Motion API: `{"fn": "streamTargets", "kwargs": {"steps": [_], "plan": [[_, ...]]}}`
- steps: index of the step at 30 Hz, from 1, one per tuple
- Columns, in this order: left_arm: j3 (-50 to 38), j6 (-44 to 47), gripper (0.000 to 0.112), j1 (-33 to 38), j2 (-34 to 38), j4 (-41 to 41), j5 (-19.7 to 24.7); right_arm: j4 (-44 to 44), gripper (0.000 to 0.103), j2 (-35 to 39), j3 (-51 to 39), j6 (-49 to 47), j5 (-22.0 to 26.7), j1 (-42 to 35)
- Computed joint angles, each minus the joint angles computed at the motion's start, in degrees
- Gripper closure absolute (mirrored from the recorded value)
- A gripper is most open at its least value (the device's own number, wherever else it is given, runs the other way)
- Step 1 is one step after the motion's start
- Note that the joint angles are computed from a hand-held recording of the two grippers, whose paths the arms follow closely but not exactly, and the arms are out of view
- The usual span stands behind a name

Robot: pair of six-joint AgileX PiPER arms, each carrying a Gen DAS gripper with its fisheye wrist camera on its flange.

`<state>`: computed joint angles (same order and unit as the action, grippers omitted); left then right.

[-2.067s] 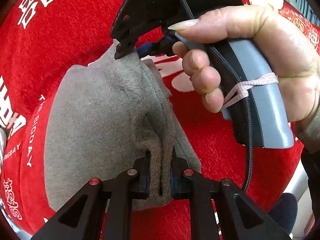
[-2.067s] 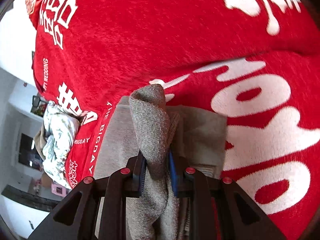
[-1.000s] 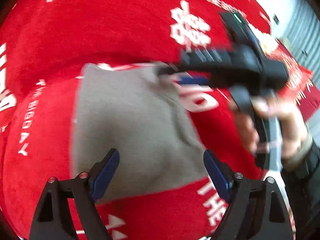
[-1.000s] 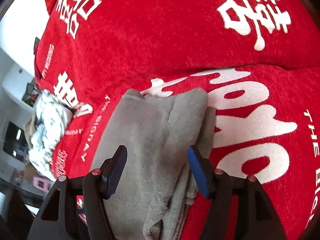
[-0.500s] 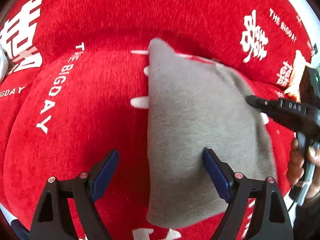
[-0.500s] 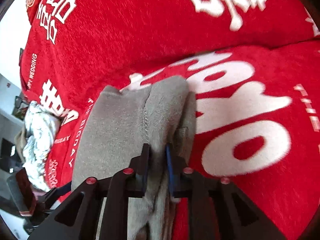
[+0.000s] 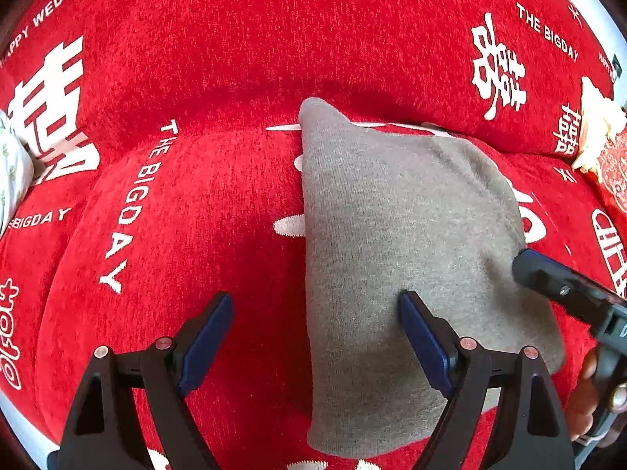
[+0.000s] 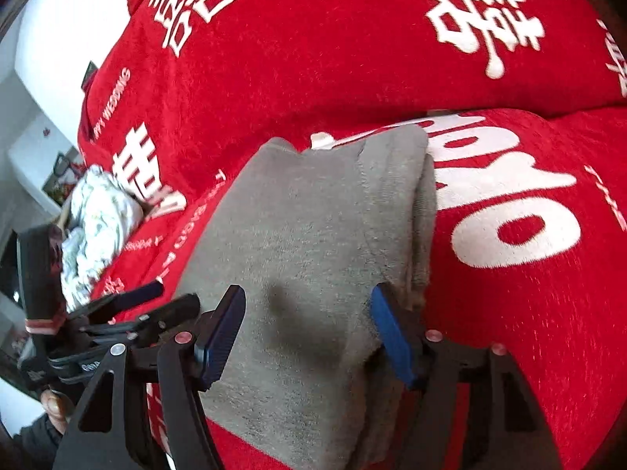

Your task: Fold small clothes

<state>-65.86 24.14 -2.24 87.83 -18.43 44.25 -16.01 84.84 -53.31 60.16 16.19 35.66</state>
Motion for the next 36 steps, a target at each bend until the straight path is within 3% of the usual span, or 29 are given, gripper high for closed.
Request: {"fn": "streamTargets", "kwargs": {"steps": [4,8,16,18,22,26,29,36], "plan": [[-0.35,0.11,0.025,0.31,-0.95,0.35,0.72,-10.19,0.033,-0.87,-2.89,9.99,7.69,3.24],[-1.06,0.31,0.025,0.29,-1.08,0.49,-0.13,-13.08,0.033,-0.83,-6.03,10.59,10.34,3.2],[-6.89,-3.54,0.025,-2.17,3.72,4.61,-1.01,3.94,0.033,9.63,-16.88,-11.15,11.08,-3.68],[-10.28,-4.98,0.025,-3.2,6.98,6.19,0.32,7.36,0.033,12.78,-18.71,-14.49,12.03,-6.13],[-18.23,-6.27,0.025,-3.85,14.2,5.68,5.13,17.86,0.033,14.53,-17.62,-23.74,7.49,-11.07],[-23.21,-7.16,0.025,-6.0,18.7,7.09,6.17,21.43,0.033,17.39,-20.06,-29.32,8.75,-13.83],[-27.0,-10.45,0.009,-8.51,22.13,11.77,6.26,30.95,0.033,19.86,-21.24,-39.38,8.49,-16.96],[-40.5,-5.43,0.009,-5.51,31.84,3.47,16.22,34.57,0.032,24.8,-27.64,-45.39,11.21,-19.28]]}}
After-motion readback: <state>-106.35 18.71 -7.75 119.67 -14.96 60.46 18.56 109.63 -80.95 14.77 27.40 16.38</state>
